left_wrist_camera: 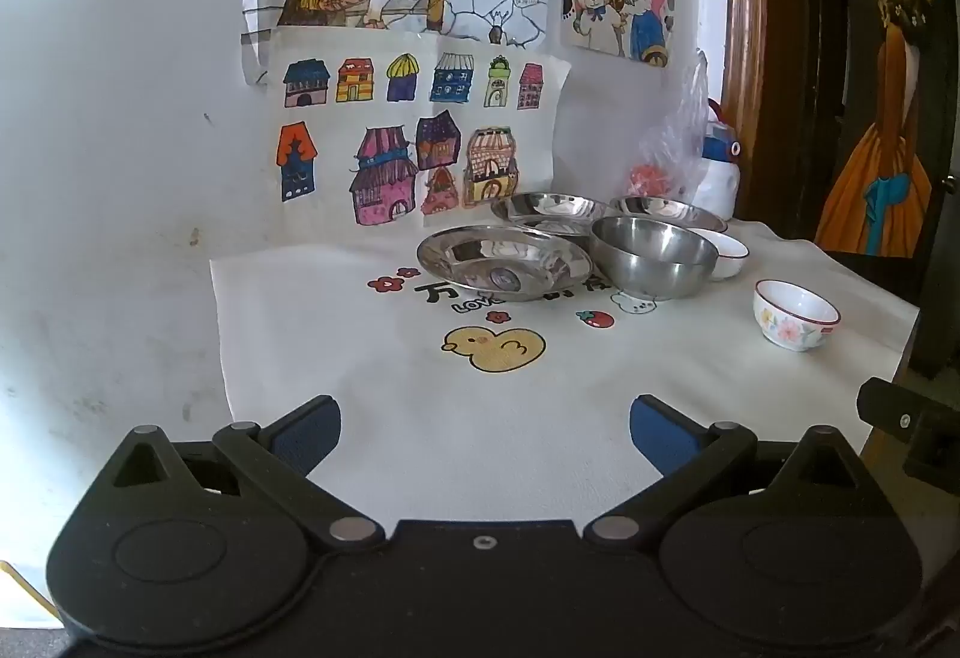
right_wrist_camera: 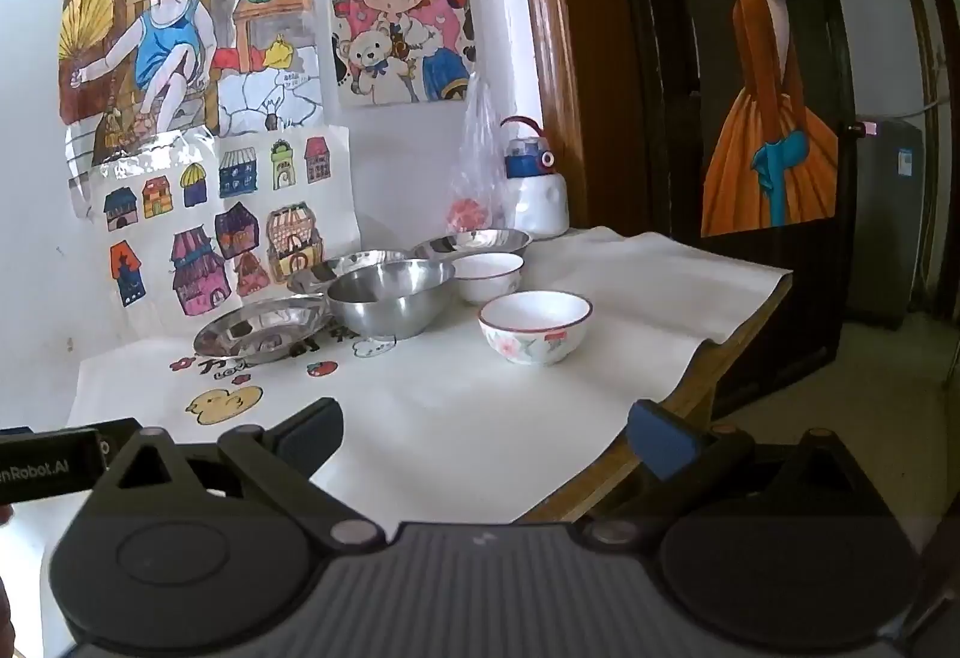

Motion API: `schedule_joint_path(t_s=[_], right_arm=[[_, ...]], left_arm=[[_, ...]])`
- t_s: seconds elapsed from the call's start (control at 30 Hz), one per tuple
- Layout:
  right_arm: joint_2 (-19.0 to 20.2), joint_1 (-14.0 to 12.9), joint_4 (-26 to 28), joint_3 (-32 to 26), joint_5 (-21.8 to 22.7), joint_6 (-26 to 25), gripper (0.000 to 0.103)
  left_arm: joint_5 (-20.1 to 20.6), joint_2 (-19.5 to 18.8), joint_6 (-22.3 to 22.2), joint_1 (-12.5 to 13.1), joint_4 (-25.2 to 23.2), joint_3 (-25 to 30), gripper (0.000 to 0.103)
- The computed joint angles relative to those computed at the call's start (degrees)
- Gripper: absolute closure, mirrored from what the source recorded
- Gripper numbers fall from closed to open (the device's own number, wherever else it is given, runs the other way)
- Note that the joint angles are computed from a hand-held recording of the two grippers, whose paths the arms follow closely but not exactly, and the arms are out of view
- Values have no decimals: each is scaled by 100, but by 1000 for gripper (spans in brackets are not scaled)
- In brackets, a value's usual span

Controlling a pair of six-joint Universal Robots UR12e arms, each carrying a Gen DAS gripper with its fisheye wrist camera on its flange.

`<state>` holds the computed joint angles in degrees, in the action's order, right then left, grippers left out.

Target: Organize plates and bowls

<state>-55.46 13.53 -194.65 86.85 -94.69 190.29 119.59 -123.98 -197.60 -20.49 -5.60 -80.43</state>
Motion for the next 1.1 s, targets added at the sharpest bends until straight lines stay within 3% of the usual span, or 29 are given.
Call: schedule_joint_path(t_s=[0.07,0.17,1.1], right_arm=[[2,8,60,2,11,-5,0],[18,9,357,-110,76,-4,0],[20,-18,416,-107,122,30,0]], left_arm=[[11,17,-106,-3,-140,9,1],[41,1,-83,-13,30,-25,1],[49,-64,-155,-15,-94,47,1]])
